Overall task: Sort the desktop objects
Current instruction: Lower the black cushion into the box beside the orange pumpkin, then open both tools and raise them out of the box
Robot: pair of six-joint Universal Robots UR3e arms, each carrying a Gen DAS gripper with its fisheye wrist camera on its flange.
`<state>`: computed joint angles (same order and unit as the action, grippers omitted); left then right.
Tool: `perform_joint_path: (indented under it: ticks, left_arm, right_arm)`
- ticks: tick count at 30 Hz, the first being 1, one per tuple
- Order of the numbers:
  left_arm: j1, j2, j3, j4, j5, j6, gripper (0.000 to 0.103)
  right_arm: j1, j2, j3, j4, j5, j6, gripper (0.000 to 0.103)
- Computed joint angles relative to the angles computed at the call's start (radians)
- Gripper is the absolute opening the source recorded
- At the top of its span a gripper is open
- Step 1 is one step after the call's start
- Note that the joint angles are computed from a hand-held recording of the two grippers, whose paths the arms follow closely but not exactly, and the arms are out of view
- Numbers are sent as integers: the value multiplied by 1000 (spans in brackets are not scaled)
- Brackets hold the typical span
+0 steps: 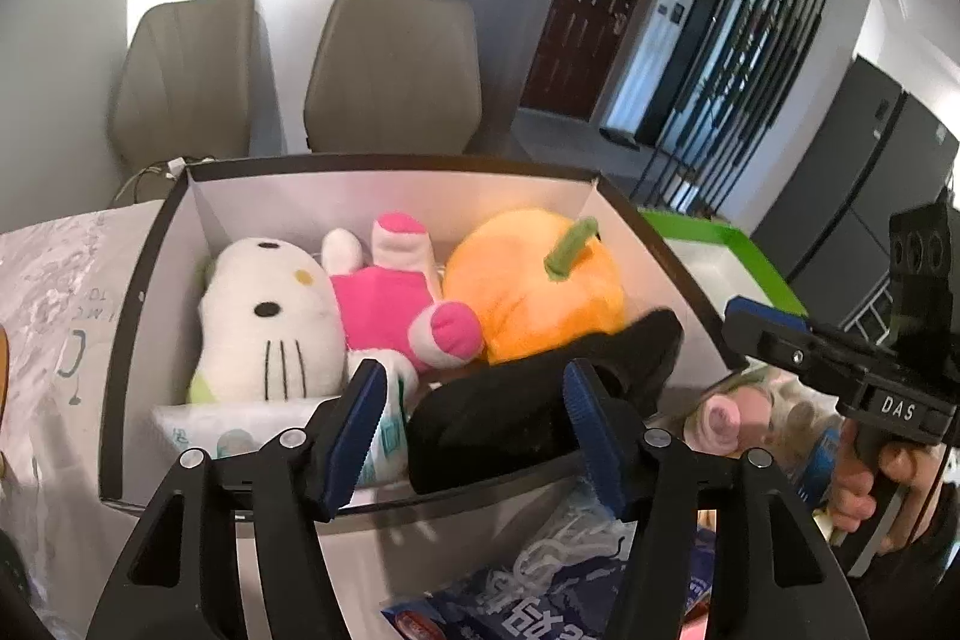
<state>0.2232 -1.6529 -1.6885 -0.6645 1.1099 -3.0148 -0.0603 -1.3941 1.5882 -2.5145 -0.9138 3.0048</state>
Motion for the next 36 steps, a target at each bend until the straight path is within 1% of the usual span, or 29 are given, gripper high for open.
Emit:
perform_joint_path:
  ticks: [4, 6, 8, 10, 12, 14, 19, 21, 25, 26, 31, 32, 36]
  left_arm:
    - [3, -22, 5, 35, -4, -43, 62]
    - [0, -35, 14, 42, -7, -65, 62]
    - [-3, -42, 19, 45, -14, -80, 62]
    - [-8, -46, 24, 47, -10, -87, 62]
    - [-4, -40, 21, 46, -11, -97, 62]
    - [5, -24, 13, 44, -19, -99, 62]
    - [21, 25, -17, 60, -28, -113, 62]
    - [25, 47, -27, 58, -29, -120, 62]
    - [34, 96, -60, 54, -35, -138, 62]
    - [38, 115, -76, 56, -42, -144, 62]
    - [36, 183, -126, 47, -38, -148, 62]
    - [37, 202, -140, 45, -37, -147, 62]
    - [41, 258, -190, 43, -32, -151, 62]
  right_arm:
    - [2, -2, 6, -28, 3, 10, 58]
    - [2, 3, 3, -27, 11, 6, 54]
    - [11, 7, -7, -21, 5, -6, 43]
    - [19, 8, -9, -23, -1, -17, 41]
    - [15, 0, -5, -17, 12, -18, 41]
    - [5, -12, 0, -12, 26, -15, 42]
    - [-27, -69, 21, 16, 60, -24, 43]
    - [-48, -108, 42, 34, 79, -35, 45]
    - [-108, -189, 89, 84, 121, -57, 55]
    - [-129, -211, 102, 102, 139, -68, 55]
    - [-262, -339, 165, 274, 260, -154, 62]
    - [-280, -359, 176, 296, 271, -168, 63]
    - [-372, -464, 201, 481, 320, -283, 67]
